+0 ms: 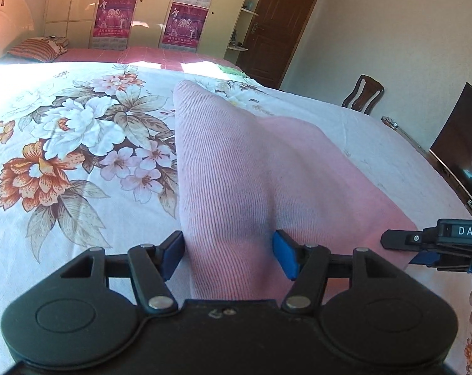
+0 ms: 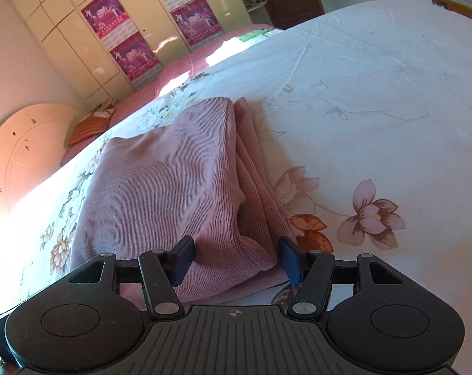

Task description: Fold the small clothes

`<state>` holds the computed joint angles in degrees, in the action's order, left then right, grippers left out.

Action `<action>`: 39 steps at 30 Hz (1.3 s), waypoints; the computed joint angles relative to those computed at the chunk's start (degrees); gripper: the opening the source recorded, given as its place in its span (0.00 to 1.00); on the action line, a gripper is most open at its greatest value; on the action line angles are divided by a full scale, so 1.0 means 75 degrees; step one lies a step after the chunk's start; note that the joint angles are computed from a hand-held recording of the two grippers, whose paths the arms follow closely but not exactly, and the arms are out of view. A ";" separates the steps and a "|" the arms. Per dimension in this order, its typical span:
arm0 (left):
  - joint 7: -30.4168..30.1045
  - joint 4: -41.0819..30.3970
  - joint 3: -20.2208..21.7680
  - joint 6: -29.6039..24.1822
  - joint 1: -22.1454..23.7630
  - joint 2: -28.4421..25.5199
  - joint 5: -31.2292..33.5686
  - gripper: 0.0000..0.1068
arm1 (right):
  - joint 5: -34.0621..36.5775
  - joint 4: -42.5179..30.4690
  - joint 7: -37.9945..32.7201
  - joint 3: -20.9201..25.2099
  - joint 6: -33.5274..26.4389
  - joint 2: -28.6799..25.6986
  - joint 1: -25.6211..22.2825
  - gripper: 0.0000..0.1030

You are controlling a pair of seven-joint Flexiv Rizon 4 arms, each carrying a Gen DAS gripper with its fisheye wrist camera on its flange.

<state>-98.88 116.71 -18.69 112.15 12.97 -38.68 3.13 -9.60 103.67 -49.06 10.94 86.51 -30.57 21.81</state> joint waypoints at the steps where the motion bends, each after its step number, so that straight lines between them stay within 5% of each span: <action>1: 0.0006 -0.0008 -0.0009 -0.0016 0.0007 -0.0005 0.0008 0.57 | 0.0045 -0.0056 -0.0075 0.0153 0.0015 -0.0062 -0.0098 0.44; 3: 0.0069 -0.0057 0.0055 -0.0094 -0.0075 0.0003 -0.0015 0.58 | 0.0227 -0.0393 -0.0274 0.0604 -0.0214 -0.0286 -0.0372 0.16; 6: 0.0182 -0.0073 0.0039 -0.0227 -0.0068 0.0074 -0.0032 0.58 | 0.0037 -0.0431 -0.0406 0.0283 -0.0168 -0.0253 -0.0059 0.15; 10: 0.0131 0.0023 -0.0237 -0.0066 0.0194 0.0170 0.0058 0.58 | -0.0546 0.0075 -0.0238 -0.0901 0.0487 0.0176 0.0747 0.13; 13: 0.0038 0.0027 -0.0438 -0.0183 0.0360 0.0128 0.0112 0.60 | -0.0801 0.0256 -0.0190 -0.0954 0.0114 0.0261 0.0669 0.13; 15: 0.0120 -0.0024 -0.0485 -0.0547 0.0366 0.0069 0.0051 0.60 | -0.0629 0.0118 -0.0434 -0.0436 -0.0518 0.0099 0.0284 0.13; 19: 0.0193 0.0082 -0.0619 -0.0542 0.0497 0.0168 -0.0033 0.57 | -0.0486 0.0100 -0.0555 -0.0190 -0.0168 0.0127 0.0069 0.16; 22: 0.0063 0.0092 -0.0749 -0.0408 0.0653 0.0325 -0.0111 0.57 | -0.0398 -0.0034 -0.0568 -0.0271 0.0205 0.0144 0.0059 0.43; 36: 0.0370 -0.1594 -0.0283 -0.1389 0.0058 -0.0440 -0.1251 0.62 | 0.0379 -0.3489 -0.2045 0.0782 -0.1615 -0.1995 -0.0564 0.43; 38: 0.0405 -0.1653 -0.0313 -0.1405 0.0050 -0.0565 -0.1397 0.62 | 0.0584 -0.3742 -0.2374 0.0941 -0.1769 -0.2145 -0.0624 0.08; 39: 0.0414 -0.1661 -0.0312 -0.1395 0.0034 -0.0605 -0.1452 0.62 | 0.0669 -0.3745 -0.2473 0.0910 -0.1728 -0.2159 -0.0597 0.08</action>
